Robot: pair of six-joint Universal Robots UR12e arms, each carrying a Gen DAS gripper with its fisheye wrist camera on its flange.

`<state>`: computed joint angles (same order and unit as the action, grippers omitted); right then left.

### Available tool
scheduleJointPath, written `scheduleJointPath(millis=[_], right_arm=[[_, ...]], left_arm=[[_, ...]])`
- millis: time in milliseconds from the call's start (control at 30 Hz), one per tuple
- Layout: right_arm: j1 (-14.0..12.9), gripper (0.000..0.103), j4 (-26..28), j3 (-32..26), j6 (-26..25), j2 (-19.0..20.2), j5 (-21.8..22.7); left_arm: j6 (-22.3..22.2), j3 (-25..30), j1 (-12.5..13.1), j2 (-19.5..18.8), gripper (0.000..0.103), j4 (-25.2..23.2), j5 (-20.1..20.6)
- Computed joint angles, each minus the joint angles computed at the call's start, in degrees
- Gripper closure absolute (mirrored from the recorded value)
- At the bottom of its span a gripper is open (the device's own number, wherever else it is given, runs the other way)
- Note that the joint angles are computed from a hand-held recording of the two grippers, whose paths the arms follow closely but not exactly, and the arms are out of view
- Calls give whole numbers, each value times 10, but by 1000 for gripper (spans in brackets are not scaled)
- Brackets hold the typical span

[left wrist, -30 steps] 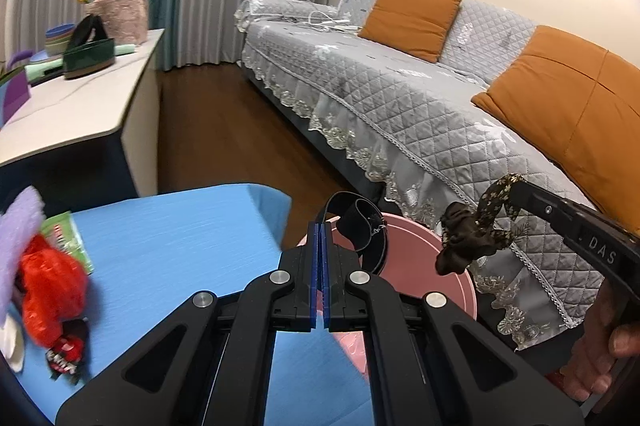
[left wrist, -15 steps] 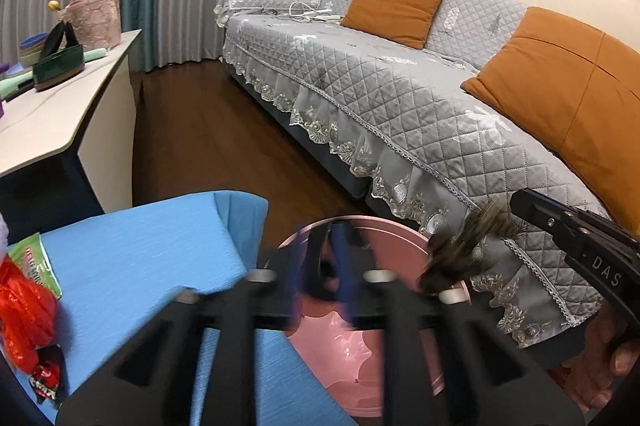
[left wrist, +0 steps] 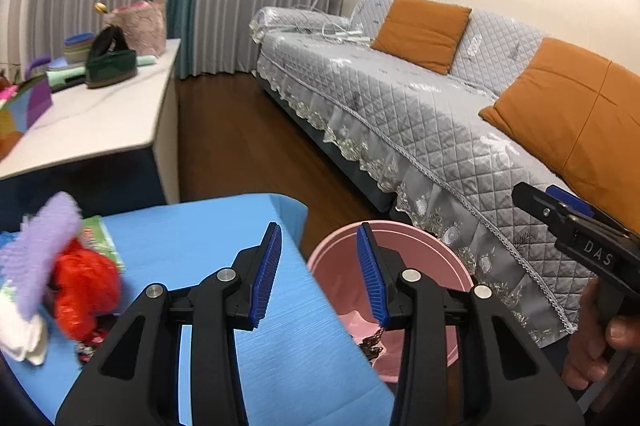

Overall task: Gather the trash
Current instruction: 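Open both tools to drop the strap and scrunchie into the bin, then move both open tools back over the trash on the table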

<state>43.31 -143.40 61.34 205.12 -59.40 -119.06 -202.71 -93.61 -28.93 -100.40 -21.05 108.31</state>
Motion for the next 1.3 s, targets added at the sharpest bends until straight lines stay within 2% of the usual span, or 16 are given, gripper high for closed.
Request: scheduleJointPath(millis=[133, 200, 267, 467, 667, 767, 867, 1133, 1300], right_arm=[[11, 14, -8, -12, -24, 4, 13], [17, 11, -14, -18, -33, 7, 13], [23, 8, -20, -26, -40, 11, 19], [38, 5, -22, -53, -69, 26, 34], [48, 5, -27, -75, -86, 40, 48], [55, 5, -40, -84, -95, 48, 34], [57, 6, -46, -92, -93, 54, 48], [64, 7, -44, -114, -102, 70, 72], [70, 11, -45, -131, -108, 82, 62]], left_arm=[[-3, -20, -4, 26, 63, 4, 23], [-9, -33, -4, 42, 60, 6, 31], [-15, -42, -5, 53, 48, 6, 38], [-14, -75, -7, 94, 26, 3, 79], [-24, -107, -5, 132, 13, -3, 121], [-27, -123, -6, 146, 10, -4, 154], [-30, -139, -8, 155, 10, -2, 182], [-66, -172, -2, 176, 9, -7, 218], [-82, -176, -6, 179, 10, -19, 263]])
